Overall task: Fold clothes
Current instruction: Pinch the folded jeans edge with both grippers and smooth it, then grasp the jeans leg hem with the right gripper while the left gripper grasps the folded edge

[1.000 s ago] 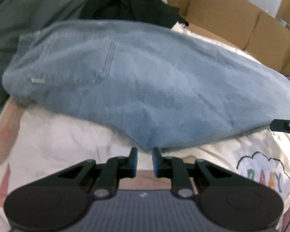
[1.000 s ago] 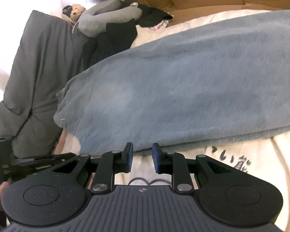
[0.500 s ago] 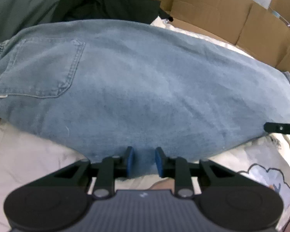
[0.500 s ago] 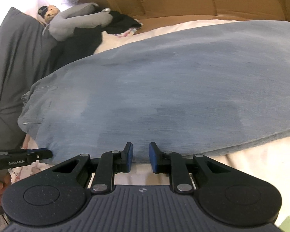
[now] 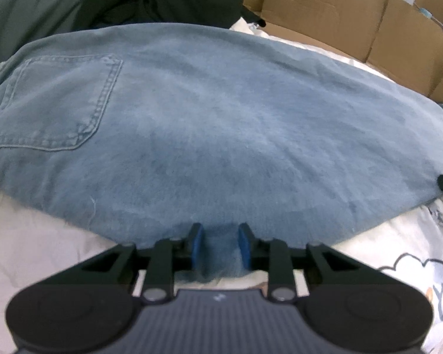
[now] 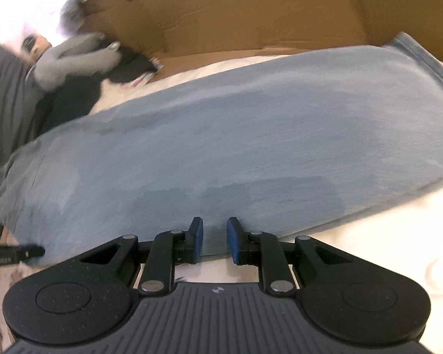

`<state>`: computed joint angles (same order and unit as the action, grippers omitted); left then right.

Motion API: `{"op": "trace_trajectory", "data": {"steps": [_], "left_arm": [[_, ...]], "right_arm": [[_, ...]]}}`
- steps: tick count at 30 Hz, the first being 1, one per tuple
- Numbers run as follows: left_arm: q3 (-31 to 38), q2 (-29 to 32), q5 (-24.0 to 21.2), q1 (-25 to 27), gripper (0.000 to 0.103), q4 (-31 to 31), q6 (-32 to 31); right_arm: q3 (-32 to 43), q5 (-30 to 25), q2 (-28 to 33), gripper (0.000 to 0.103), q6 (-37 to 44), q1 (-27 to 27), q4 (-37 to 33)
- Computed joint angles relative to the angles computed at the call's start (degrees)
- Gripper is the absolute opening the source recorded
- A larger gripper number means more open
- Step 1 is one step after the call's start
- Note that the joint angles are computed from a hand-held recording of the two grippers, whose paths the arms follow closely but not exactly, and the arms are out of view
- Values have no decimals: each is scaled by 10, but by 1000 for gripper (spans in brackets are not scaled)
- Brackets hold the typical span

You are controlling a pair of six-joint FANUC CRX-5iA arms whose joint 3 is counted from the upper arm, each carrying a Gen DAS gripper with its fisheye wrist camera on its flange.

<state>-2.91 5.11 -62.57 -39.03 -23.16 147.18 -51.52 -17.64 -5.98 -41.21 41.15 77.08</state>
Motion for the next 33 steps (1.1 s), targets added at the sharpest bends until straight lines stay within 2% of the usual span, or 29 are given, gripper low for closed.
{"op": "trace_trajectory", "data": {"steps": [7, 13, 19, 25, 27, 30, 33], "left_arm": [[7, 9, 0, -4, 34, -14, 19], [-1, 3, 8, 8, 35, 2, -10], [2, -2, -4, 9, 35, 7, -7], [3, -12, -18, 10, 35, 8, -12], [11, -11, -36, 8, 42, 1, -8], [6, -21, -40, 14, 43, 6, -1], [21, -18, -76, 9, 50, -9, 12]], "right_arm": [[-12, -71, -20, 25, 17, 5, -51], [-20, -161, -38, 25, 27, 1, -110], [-42, -232, -67, 25, 22, -26, -140], [-59, -257, -91, 25, 15, -45, -146], [-62, -265, -92, 25, 19, -45, -143], [-66, -280, -95, 21, 29, -42, -147], [-64, -286, -105, 18, 44, -41, -160]]}}
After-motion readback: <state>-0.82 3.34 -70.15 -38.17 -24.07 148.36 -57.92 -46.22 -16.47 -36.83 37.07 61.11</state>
